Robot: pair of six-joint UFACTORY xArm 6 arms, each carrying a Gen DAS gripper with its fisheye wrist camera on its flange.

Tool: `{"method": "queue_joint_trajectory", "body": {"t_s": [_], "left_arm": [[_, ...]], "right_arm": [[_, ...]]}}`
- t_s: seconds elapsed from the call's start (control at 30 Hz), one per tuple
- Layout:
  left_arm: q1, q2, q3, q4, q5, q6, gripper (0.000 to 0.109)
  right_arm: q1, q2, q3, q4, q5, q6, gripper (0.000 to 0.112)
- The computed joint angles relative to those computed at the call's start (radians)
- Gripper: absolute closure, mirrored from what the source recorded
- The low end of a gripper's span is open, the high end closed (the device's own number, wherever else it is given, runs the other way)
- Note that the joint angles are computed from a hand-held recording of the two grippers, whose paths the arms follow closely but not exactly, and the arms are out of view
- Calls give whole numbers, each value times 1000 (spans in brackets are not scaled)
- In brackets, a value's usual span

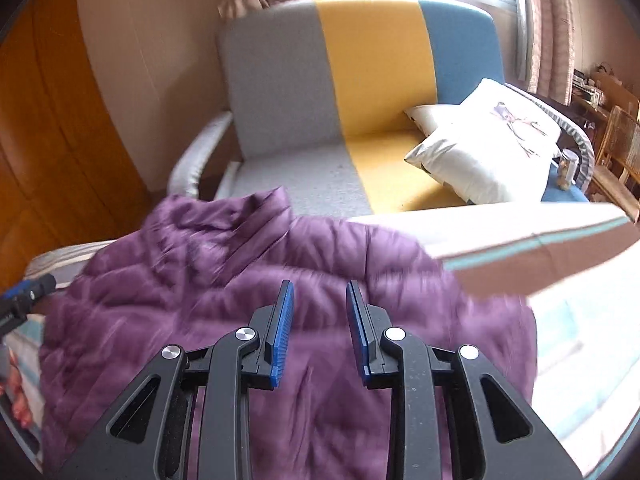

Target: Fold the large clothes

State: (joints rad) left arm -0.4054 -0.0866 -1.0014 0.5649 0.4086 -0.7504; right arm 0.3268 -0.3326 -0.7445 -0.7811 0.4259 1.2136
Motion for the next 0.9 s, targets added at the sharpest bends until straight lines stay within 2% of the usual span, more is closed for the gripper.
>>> {"method": "queue_joint_trajectory", "body": {"t_s": [0.1,0.17,0.23,0.3,0.33,0.47,0.53,0.67,0.77,0.83,0.87,0.9], "left_arm": [[-28,197,-207,-86,93,104,14],[-36,280,-287,-99,143,127,17],[-39,382,-384,-121,212,160,18],[-25,413,-393,-109,176,121,14],[-22,418,-392,-82,165,96,13],[-11,395,-338,17,112,-39,13],[-7,393,-331,31,108,-57,12],[-24,421,-381,82,180,-78,7],[-34,397,-380,87,215,-41,7],[-41,334,-325,190,212,-108,8],[-39,276,-263,271,175,-184,8],[-35,214,-197,342,137,-260,8]], "right_arm": [[-26,122,-91,29,-11,-86,85],[-39,196,-140,114,-20,-182,85],[-41,246,-171,131,-13,-204,85],[-45,285,-199,129,-1,-213,85],[-50,302,-208,121,2,-211,85],[-50,283,-181,-46,43,11,87],[-35,297,-186,-137,62,96,87],[-53,310,-195,-131,30,89,86],[-68,237,-143,-65,-23,14,85],[-58,135,-75,-154,-54,92,66],[-42,83,-43,-188,-49,116,57],[-14,18,0,-210,-38,119,57]]}}
